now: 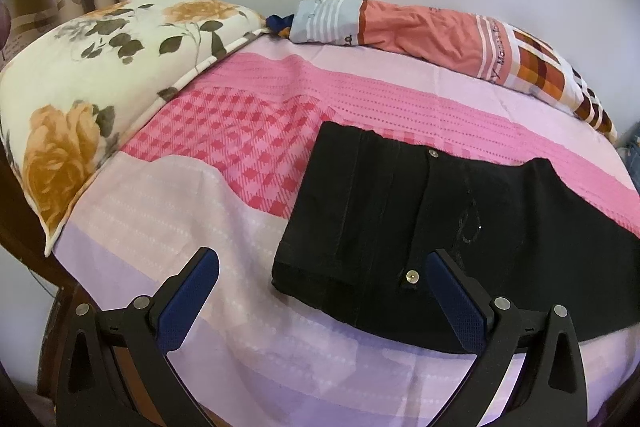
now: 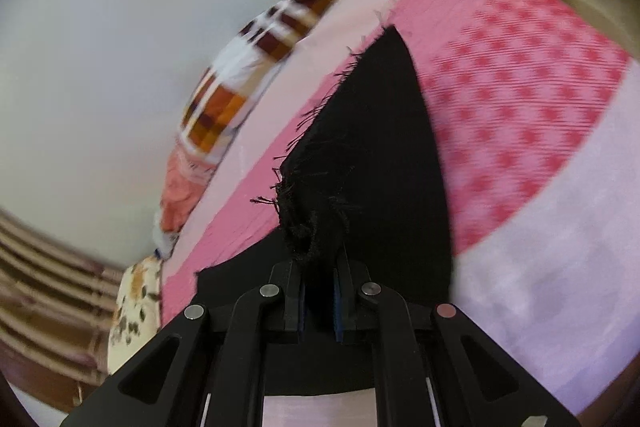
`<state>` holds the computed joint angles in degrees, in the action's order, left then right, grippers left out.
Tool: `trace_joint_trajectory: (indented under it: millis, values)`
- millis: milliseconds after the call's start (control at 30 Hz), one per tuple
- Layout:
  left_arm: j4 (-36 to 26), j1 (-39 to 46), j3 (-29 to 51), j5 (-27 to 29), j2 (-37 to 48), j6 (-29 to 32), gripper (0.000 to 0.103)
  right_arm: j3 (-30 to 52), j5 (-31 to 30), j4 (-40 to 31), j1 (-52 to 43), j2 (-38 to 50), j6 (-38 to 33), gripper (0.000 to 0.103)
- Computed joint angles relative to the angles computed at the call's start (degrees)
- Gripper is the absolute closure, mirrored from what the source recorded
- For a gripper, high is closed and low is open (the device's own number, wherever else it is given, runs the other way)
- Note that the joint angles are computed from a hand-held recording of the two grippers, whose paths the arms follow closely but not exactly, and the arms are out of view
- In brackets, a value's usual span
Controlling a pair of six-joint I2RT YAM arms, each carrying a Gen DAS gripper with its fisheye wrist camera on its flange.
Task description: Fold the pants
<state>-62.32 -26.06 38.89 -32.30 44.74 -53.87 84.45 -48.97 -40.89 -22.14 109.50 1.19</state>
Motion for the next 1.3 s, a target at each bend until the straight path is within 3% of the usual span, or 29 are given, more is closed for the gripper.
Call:
trace_joint_trajectory:
  millis: [567, 967, 1300]
  values:
    - [0.78, 0.72, 0.12, 1.58, 2.37, 1.77, 0.001, -7.02, -3.37, 4.51, 18.69, -5.57, 5.37, 0.093]
    - [1.7, -0.32, 0.14, 3.17, 4.35, 2.04, 0.001, -12.0, 1.36, 7.79, 33.65, -4.13, 4.72, 0.092]
    - [2.92, -0.09, -0.11, 5.03, 4.71, 3.05, 0.001, -14.35, 5.14, 9.53, 38.97, -3.71, 3.38, 0.092]
